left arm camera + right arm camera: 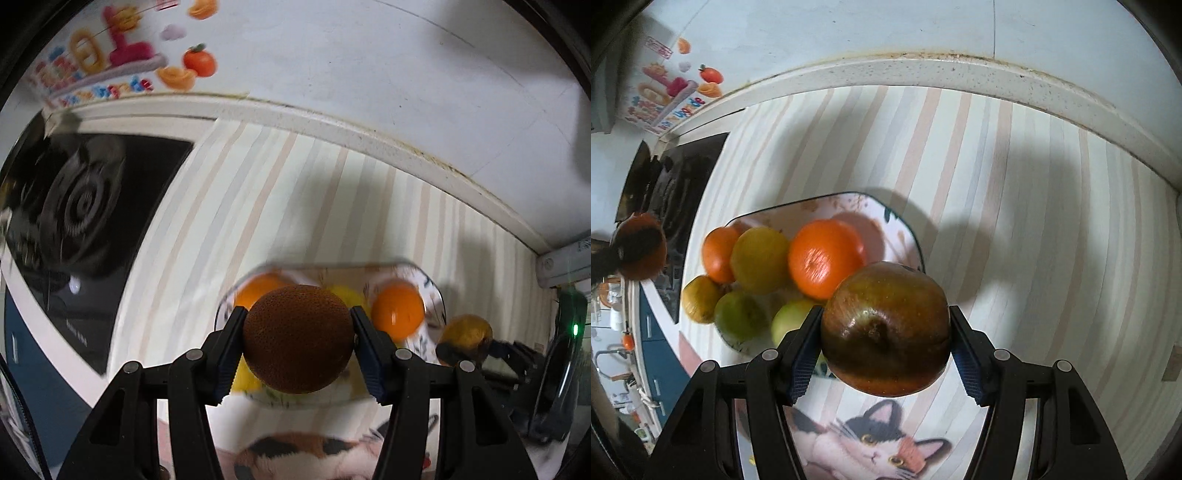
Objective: Organize fruits
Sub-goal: 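Carry dark orange and brown apple onto the floral plate and open both tools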
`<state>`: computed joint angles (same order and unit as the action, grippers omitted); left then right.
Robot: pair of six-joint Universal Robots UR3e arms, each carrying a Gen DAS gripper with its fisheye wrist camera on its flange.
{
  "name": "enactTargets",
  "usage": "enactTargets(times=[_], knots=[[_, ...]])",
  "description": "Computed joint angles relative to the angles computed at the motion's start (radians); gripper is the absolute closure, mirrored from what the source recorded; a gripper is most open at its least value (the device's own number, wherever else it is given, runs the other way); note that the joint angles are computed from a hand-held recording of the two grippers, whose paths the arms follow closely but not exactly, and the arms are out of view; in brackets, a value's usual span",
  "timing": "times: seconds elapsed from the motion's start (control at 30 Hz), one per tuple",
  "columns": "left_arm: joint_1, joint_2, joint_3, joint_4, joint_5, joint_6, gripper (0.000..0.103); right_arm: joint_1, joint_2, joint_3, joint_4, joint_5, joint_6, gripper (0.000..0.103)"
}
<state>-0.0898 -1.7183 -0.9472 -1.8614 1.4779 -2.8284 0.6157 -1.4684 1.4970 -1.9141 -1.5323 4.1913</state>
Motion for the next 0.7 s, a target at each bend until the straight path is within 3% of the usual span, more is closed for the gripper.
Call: enactTargets(times=[0.17,0.33,0.53,0.7], knots=[[-0.099,-0.249,0.216,-0.035,0.019,-0.04,0.05,-0.009,0.038,0.007,-0.034,0.009,0.003,0.036],[-0.158,-0.408,0.349,-0.126,-0.033,-0.044,0.05,-0.007,0.04,0.034,-0.062,0.012,0.016,0.036],[-0.207,-0.503,0.444,-0.191,-0.038,-0.049,0.05,-0.004,0.051,0.031,-0.072,0.009,0.019,0.036],[-0.222,-0.468,0.351,-0.159,-0.021,-0.037,0.05,-0.003,0.063,0.024,-0.086,0.016,0.015,0.036]])
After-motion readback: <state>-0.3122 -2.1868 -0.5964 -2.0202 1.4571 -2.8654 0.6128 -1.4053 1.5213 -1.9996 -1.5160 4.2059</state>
